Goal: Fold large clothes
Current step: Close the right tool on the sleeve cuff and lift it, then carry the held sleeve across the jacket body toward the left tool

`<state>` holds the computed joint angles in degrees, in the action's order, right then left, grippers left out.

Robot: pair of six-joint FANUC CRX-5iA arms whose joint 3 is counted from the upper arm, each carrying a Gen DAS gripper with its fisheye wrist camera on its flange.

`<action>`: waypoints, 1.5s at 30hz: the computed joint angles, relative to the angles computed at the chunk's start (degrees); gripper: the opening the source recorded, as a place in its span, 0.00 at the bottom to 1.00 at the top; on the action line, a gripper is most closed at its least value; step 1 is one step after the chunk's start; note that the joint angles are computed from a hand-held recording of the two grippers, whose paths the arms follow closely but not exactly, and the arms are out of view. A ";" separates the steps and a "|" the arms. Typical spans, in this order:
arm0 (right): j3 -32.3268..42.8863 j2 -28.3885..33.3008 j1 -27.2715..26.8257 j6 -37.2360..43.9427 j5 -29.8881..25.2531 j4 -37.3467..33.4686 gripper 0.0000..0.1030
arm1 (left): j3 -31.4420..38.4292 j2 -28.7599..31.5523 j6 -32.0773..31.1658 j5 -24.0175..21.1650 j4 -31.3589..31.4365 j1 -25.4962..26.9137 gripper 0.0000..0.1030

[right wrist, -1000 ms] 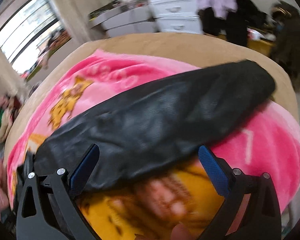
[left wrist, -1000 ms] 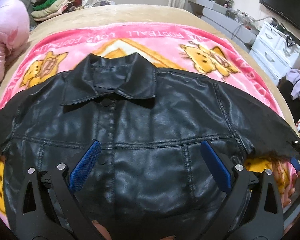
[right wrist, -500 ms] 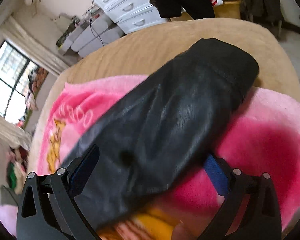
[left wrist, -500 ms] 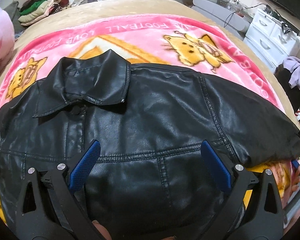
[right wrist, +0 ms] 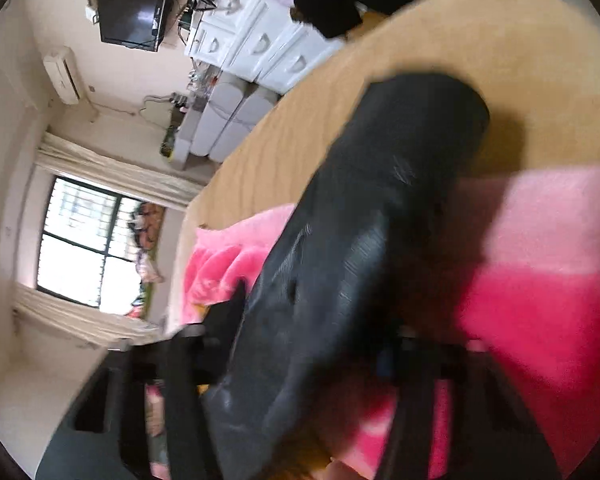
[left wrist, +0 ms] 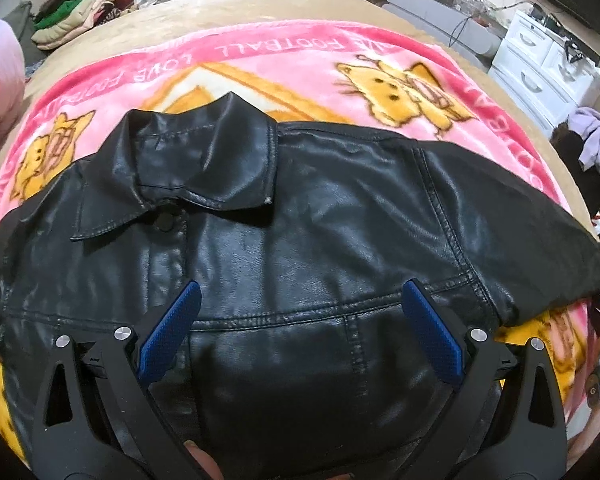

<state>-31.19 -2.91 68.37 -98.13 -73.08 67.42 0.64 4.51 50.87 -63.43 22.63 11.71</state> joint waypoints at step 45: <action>68.00 38.26 -3.58 96.96 26.64 -4.53 0.12 | 10.08 6.79 -5.83 -16.84 21.37 23.03 0.91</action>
<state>36.80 35.34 64.78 -1.16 -46.44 62.90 10.71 11.30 45.03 -80.28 44.00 34.74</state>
